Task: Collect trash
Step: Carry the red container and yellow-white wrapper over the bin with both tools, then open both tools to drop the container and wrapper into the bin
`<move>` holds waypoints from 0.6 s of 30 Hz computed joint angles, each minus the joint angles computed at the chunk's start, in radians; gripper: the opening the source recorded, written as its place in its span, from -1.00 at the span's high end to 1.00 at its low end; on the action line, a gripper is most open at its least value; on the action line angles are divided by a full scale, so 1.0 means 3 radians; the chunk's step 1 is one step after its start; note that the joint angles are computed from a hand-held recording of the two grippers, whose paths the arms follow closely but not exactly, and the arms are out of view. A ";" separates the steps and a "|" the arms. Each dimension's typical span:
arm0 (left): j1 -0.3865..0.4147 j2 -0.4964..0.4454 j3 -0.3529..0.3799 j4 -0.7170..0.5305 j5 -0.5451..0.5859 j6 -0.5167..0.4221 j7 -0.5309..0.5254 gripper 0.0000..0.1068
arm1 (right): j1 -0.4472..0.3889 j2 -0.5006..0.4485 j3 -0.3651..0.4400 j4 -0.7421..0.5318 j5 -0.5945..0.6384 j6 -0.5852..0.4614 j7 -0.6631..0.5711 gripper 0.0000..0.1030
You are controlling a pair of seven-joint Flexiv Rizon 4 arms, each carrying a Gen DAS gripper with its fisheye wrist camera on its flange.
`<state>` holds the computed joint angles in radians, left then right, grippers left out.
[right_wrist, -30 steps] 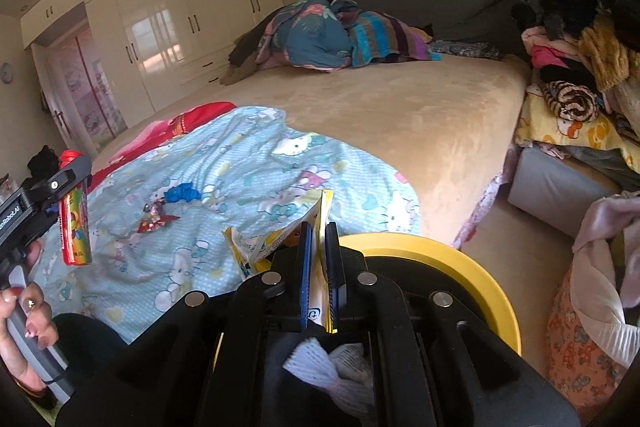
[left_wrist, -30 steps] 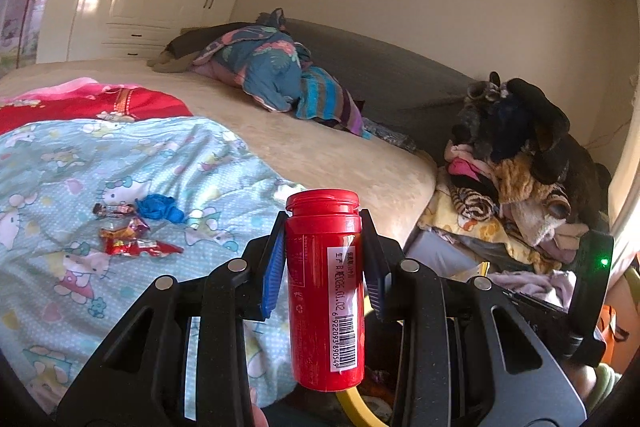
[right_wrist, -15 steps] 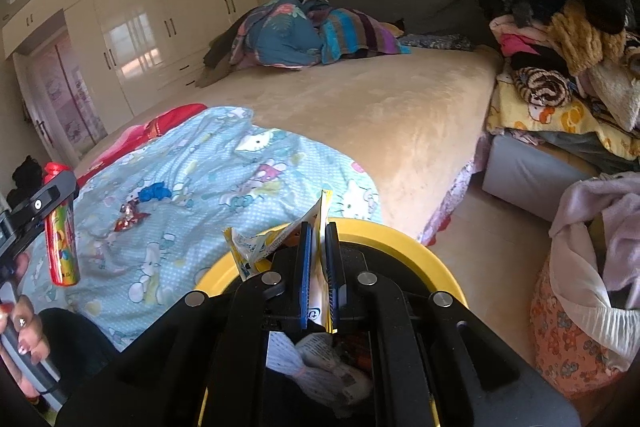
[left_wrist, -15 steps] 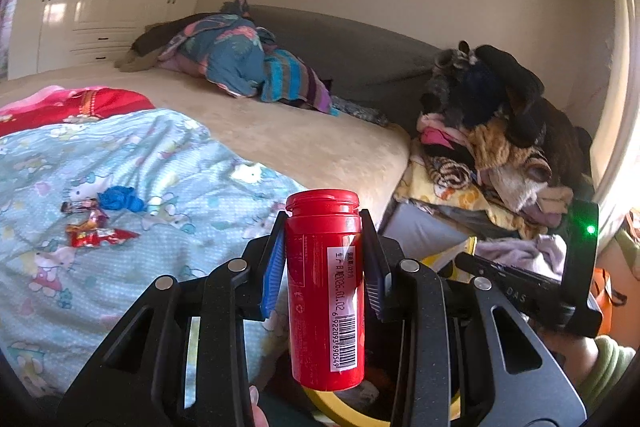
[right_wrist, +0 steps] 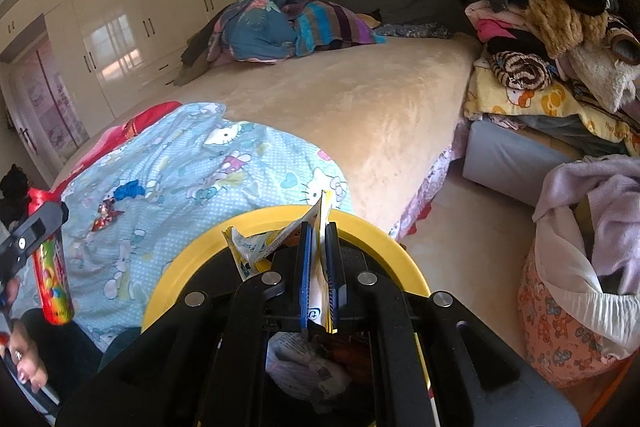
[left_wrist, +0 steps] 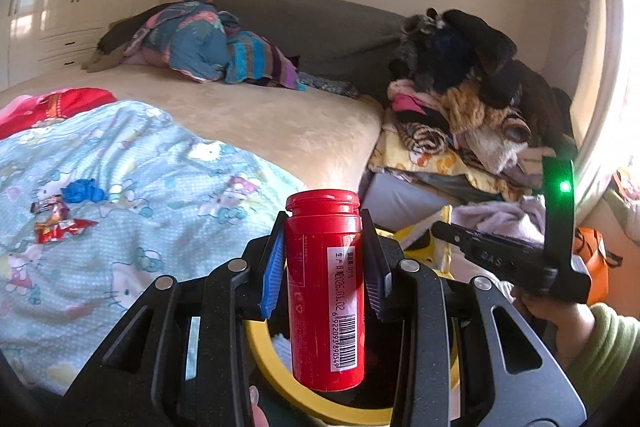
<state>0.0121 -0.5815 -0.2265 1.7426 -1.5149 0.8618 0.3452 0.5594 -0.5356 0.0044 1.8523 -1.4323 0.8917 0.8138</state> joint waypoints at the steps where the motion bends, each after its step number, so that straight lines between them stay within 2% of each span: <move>1: -0.0011 0.0003 -0.0001 0.0019 0.0008 0.0000 0.0029 0.48 | -0.0006 0.0001 0.0001 0.0011 0.0007 0.0003 0.0013 0.86; 7: -0.0061 -0.0035 0.0000 0.0064 0.0145 0.0024 0.0005 0.48 | -0.0045 -0.0008 -0.0003 0.0065 -0.0019 0.0062 0.0117 0.86; 18: -0.0044 -0.0193 -0.0061 0.0054 0.0620 0.0035 -0.0203 0.48 | -0.0105 -0.0097 -0.0030 0.0060 -0.0029 0.0291 0.0198 0.85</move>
